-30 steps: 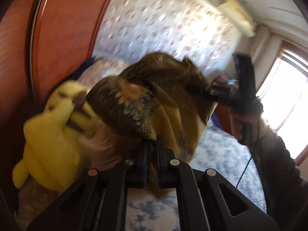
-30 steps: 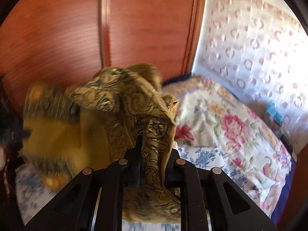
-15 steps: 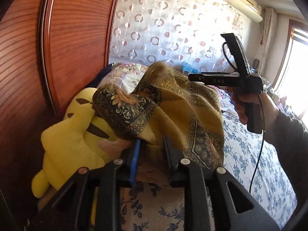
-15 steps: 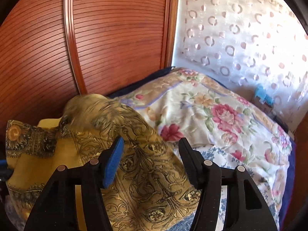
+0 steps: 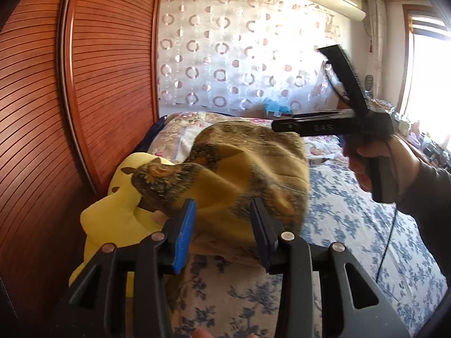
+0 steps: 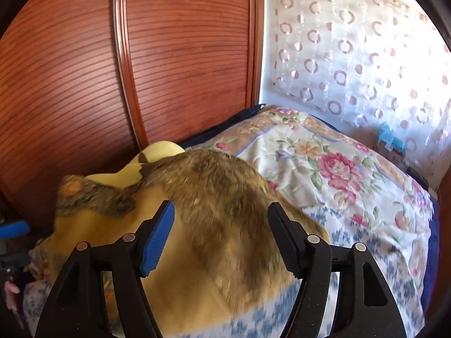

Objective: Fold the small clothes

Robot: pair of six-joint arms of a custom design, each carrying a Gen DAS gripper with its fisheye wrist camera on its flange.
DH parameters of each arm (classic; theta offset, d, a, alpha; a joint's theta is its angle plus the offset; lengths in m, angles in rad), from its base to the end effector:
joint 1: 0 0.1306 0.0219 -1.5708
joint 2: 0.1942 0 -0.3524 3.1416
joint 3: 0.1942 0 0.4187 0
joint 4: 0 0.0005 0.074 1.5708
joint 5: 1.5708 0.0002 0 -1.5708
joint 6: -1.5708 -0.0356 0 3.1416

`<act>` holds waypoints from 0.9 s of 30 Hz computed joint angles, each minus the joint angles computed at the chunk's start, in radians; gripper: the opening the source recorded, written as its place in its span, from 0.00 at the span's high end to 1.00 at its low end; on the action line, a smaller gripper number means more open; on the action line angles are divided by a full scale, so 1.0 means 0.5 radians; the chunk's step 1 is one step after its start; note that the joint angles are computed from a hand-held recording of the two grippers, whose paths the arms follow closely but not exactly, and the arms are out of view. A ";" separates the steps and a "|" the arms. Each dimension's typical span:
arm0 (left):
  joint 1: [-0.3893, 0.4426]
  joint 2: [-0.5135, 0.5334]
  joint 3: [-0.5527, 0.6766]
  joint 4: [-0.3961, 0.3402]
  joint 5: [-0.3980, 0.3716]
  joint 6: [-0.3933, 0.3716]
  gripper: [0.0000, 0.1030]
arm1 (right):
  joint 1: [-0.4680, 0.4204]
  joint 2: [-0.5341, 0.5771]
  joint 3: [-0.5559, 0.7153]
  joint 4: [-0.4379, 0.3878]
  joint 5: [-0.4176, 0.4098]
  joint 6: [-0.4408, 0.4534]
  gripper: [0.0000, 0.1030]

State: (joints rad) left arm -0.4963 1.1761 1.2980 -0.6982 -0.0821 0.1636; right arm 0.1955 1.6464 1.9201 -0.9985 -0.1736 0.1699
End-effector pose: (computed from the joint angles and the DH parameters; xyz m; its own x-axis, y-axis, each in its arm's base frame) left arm 0.4048 -0.2164 0.4670 -0.5402 0.1080 -0.8346 0.3305 0.9392 -0.0925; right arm 0.5879 0.1222 0.5110 -0.5872 -0.2861 -0.7572 -0.4236 0.9058 -0.0137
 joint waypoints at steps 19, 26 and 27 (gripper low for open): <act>-0.556 -0.112 0.076 -0.046 -0.365 -0.029 0.62 | -0.195 -1.450 -1.221 0.129 0.266 -0.259 0.19; -0.722 -0.102 0.141 -0.062 -0.481 0.039 0.62 | -0.304 -1.817 -1.381 0.066 0.411 -0.358 0.14; -0.739 -0.097 0.159 -0.076 -0.499 0.048 0.62 | -0.312 -1.859 -1.390 0.049 0.447 -0.374 0.14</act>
